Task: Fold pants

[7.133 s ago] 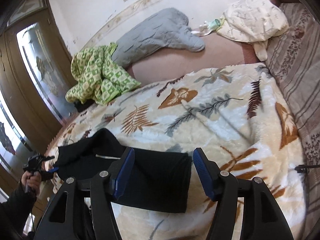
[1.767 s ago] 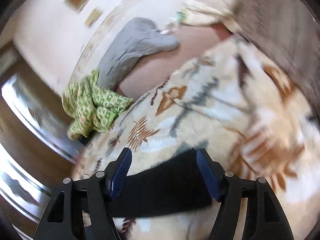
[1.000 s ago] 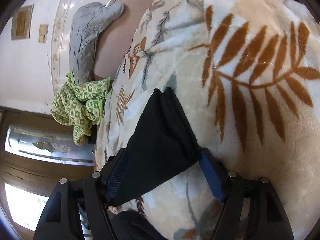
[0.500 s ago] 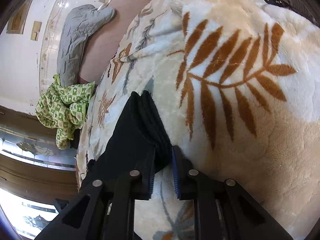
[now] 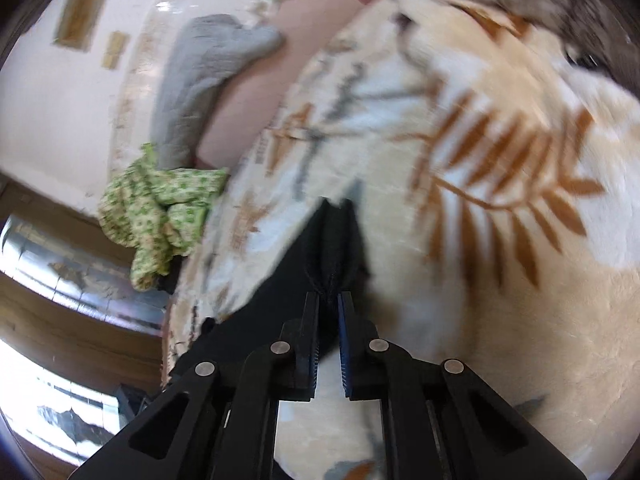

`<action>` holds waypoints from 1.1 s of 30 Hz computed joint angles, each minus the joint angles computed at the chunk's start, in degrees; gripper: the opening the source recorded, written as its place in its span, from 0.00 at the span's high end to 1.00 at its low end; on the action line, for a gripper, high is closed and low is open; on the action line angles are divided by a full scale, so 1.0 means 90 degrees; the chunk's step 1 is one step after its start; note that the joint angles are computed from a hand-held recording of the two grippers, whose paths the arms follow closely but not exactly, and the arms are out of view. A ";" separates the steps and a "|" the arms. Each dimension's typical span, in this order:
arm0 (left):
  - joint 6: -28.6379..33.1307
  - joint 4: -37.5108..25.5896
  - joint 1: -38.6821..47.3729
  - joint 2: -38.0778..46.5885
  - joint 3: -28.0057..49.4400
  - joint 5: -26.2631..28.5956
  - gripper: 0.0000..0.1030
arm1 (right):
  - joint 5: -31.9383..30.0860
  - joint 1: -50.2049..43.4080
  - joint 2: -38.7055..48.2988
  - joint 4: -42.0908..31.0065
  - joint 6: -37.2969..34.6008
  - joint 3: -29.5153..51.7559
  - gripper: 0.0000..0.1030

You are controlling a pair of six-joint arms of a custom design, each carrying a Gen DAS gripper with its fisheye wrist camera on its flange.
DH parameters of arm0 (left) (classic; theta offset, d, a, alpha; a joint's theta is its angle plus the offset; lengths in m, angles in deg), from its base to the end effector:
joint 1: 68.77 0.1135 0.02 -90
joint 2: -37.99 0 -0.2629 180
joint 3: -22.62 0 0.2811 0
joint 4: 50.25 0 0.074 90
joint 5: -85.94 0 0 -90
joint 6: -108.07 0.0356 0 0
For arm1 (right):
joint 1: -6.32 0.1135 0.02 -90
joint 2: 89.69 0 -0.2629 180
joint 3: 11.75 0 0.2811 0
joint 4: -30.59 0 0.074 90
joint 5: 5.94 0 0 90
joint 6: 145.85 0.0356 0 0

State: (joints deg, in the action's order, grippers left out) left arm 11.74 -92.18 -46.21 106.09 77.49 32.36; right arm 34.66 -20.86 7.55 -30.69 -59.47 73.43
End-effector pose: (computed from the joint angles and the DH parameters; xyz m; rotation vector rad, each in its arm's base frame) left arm 0.2429 0.0780 0.2088 -0.3555 2.3640 -0.6691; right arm 0.3289 -0.1385 0.2225 0.3407 2.4464 0.9970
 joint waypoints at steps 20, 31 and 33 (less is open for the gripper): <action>-0.1263 -0.0623 -0.0134 -0.3069 -0.1109 -0.2236 0.37 | -0.0524 0.4434 -0.0435 0.0195 -0.1079 0.0096 0.93; -0.1072 -0.0787 -0.0525 -0.3046 -0.0855 -0.2206 0.37 | 0.0228 0.4983 0.0875 -0.1100 -0.2292 0.0766 0.80; -0.0779 -0.0599 -0.0651 -0.2875 -0.0704 -0.2101 0.37 | -0.0141 0.4723 0.0629 -0.1493 -0.2812 0.0719 0.78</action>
State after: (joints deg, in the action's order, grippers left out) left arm 4.74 -97.57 -52.08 80.22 71.15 13.45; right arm 33.39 21.65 13.21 -44.12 -84.78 79.90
